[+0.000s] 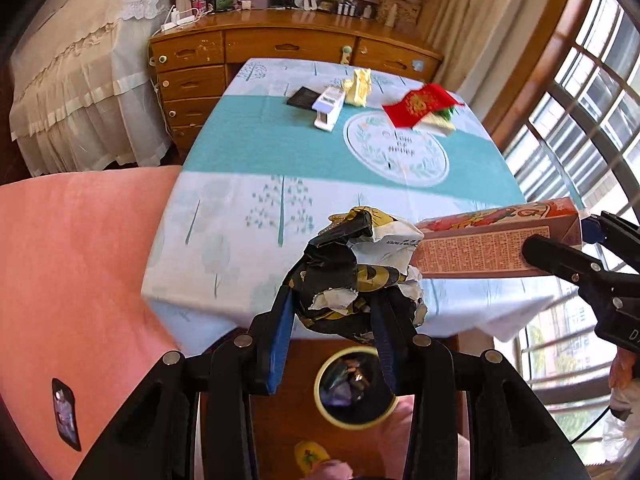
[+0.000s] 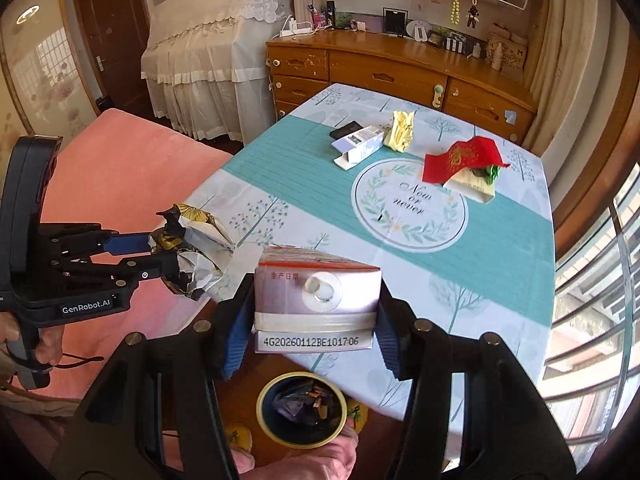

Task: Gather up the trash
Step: 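Carry the wrapper with the left gripper while the right carries the carton over the bin, then open both grippers to drop the wrapper and carton into the bin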

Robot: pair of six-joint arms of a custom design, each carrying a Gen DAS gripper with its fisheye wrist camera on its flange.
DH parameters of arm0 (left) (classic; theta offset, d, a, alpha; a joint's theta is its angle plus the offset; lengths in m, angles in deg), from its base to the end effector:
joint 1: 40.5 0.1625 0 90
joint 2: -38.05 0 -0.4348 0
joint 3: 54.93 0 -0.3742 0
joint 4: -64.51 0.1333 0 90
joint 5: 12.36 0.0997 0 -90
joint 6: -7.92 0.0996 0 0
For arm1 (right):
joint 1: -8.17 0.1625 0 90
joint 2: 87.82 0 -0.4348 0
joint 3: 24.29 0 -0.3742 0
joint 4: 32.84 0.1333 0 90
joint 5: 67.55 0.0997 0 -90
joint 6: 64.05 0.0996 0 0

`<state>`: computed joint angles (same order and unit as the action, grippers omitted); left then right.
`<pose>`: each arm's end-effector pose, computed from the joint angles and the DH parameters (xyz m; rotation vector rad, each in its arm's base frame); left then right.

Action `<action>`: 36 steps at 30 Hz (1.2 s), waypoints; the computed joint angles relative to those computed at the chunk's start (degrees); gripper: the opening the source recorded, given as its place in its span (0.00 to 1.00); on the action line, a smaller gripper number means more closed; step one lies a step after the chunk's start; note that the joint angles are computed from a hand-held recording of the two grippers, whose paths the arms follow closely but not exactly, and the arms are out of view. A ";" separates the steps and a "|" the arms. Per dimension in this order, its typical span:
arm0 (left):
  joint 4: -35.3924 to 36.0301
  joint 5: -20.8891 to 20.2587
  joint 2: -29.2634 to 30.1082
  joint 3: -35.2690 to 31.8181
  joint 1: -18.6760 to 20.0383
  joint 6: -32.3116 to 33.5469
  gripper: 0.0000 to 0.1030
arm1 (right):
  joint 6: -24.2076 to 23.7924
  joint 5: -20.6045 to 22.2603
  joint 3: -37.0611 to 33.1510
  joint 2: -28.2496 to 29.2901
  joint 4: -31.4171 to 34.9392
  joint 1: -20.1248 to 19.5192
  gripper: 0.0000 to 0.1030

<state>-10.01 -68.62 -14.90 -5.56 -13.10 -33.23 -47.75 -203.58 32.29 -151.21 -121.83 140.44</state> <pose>-0.5488 -0.4969 0.4313 0.5609 2.5228 -0.4500 0.4979 -0.4562 0.5369 0.4927 -2.3685 0.6094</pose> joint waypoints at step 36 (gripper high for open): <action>-39.35 -14.64 -8.13 59.68 3.48 -3.09 0.37 | 23.88 2.77 64.08 -24.01 -15.84 -18.60 0.50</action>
